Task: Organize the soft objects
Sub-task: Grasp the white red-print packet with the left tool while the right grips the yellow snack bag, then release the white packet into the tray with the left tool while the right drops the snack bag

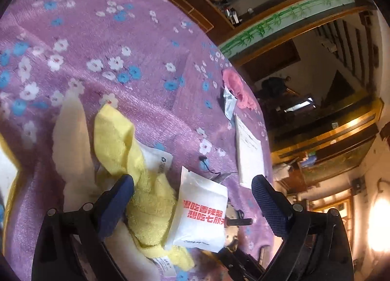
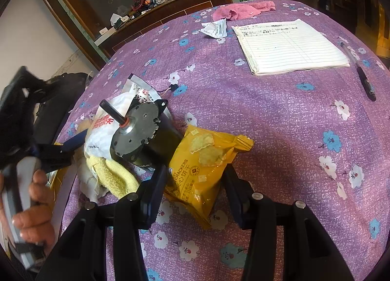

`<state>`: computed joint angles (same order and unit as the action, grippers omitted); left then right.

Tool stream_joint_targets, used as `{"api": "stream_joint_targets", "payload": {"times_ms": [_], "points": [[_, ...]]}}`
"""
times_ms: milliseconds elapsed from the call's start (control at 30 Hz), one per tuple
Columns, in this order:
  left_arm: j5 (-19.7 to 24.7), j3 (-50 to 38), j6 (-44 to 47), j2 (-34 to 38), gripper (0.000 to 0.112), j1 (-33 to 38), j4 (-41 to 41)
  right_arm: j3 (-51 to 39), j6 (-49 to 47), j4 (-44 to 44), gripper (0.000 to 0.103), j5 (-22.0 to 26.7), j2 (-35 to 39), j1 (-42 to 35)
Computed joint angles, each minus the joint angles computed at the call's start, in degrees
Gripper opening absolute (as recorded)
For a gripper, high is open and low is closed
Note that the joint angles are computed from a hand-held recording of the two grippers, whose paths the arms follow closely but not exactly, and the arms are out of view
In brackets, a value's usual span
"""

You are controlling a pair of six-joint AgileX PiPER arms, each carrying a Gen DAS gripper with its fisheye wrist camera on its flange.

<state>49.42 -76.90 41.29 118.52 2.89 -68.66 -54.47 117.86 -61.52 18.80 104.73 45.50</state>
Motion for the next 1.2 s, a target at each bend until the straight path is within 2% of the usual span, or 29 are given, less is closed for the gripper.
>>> {"api": "stream_joint_targets", "payload": {"times_ms": [67,133,200,300,367,433,467,533,567,767,833,867,900,1067,1200], "points": [[3.1,0.07,2.19,-0.42,0.098,1.34,-2.22,0.01,0.07,-0.11,0.047,-0.04,0.0,0.0],[3.56,0.84,3.92,-1.87,0.098,1.9,-4.0,-0.09,-0.08,0.18,0.047,0.04,0.04,0.04],[4.92,-0.63,3.26,-1.35,0.098,1.23,-2.16,-0.41,-0.73,0.77,0.047,0.22,0.18,0.07],[3.4,-3.14,-0.26,0.31,0.098,-1.18,2.78,-0.39,-0.85,0.79,0.048,0.31,0.15,0.1],[1.58,-2.65,-0.3,0.34,0.094,-1.73,2.85,-0.43,-0.69,0.83,0.048,0.23,0.12,0.15],[0.95,-1.65,0.96,-0.35,0.085,-1.9,3.04,-0.59,-1.12,1.2,0.048,0.48,0.13,0.3],[1.11,-1.17,1.18,-0.78,0.075,-1.91,3.5,-0.5,-1.08,1.16,0.048,0.34,0.1,0.16],[3.21,0.02,2.51,-1.24,0.065,-1.2,2.54,-0.45,-1.05,1.19,0.048,0.32,0.04,0.17],[4.52,0.5,3.13,-1.41,0.065,-0.77,1.68,-0.47,-1.09,1.19,0.048,0.3,0.08,0.13],[4.6,0.57,3.23,-2.03,0.065,-1.66,2.37,-0.27,-0.82,0.9,0.048,0.03,-0.03,-0.02],[4.29,1.87,4.24,-2.85,0.046,-1.63,1.91,-0.41,-1.03,1.14,0.048,0.1,0.02,0.0],[5.02,2.21,4.34,-2.74,0.028,-1.47,1.89,-0.53,-1.29,1.35,0.048,0.24,0.07,0.04],[5.89,2.53,4.37,-2.61,0.018,-1.28,1.68,-0.55,-1.34,1.39,0.048,0.23,0.1,0.0],[5.69,8.66,8.86,-5.18,0.01,0.51,-2.31,-0.58,-1.23,1.18,0.048,0.22,0.18,0.0],[9.31,13.73,12.74,-8.24,0.008,4.12,-5.6,0.06,0.99,-0.86,0.045,-0.09,-0.06,-0.01]]}}
